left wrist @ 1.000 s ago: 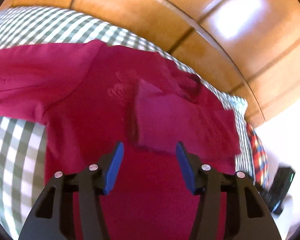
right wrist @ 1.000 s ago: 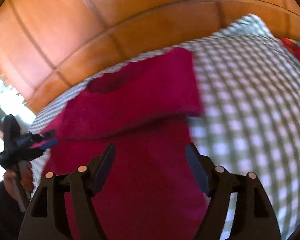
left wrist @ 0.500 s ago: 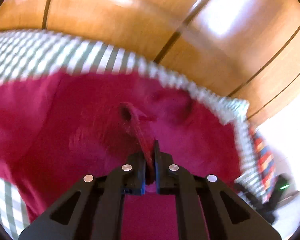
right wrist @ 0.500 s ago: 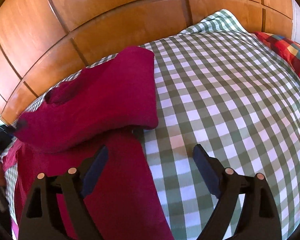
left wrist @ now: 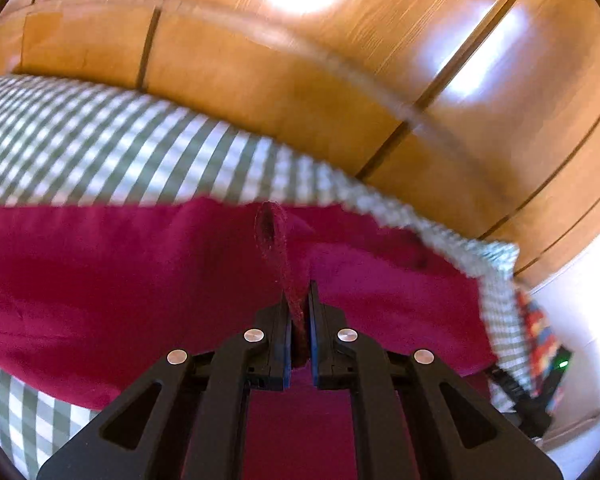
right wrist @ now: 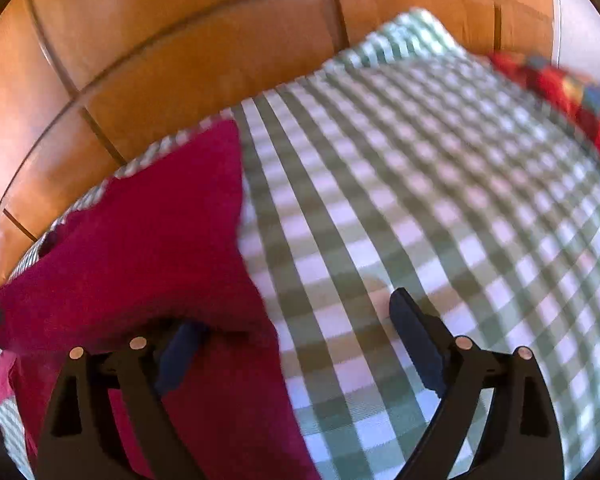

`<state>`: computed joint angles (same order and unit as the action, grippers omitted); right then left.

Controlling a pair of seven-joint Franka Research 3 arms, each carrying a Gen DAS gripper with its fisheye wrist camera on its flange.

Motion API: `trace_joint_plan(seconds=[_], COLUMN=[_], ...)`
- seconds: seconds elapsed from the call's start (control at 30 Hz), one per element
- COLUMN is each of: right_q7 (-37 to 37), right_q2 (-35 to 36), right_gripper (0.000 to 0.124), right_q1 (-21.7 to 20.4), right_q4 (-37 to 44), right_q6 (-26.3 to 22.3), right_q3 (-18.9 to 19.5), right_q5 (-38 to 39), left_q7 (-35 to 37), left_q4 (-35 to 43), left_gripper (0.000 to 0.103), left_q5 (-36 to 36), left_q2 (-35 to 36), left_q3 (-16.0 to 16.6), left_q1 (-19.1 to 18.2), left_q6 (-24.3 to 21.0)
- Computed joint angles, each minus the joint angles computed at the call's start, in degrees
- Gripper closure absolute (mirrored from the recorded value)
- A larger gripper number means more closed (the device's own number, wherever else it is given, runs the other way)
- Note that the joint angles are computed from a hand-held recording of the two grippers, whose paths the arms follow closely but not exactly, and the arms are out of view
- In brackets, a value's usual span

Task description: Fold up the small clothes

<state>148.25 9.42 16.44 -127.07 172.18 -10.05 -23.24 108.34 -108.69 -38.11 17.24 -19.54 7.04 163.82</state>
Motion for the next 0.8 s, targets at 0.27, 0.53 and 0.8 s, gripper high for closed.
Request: trace_joint_plan(seconds=[0.27, 0.53, 0.8], right_q7=[3.7, 8.6, 0.9], right_q2=[-1.2, -9.7, -5.9], right_gripper=[0.030, 0.028, 0.029], right_q1=[0.3, -2.8, -4.5], right_q4=[0.9, -3.5, 2.6], right_q6=[-5.1, -14.0, -4.9], right_q3=[0.3, 5.7, 12.0], right_q5=[-6.8, -20.6, -23.4], left_q7=[-13.6, -9.1, 0.6], left_q4=[-2.4, -8.9, -17.6], left_gripper=[0.097, 0.054, 0.054], left_q5=[18.4, 6.7, -8.6], left_q2=[2.0, -4.7, -13.3], left_q3=[4.3, -2.0, 1.2], left_q1=[-3.5, 5.1, 5.3], left_q6=[2.7, 6.1, 6.3])
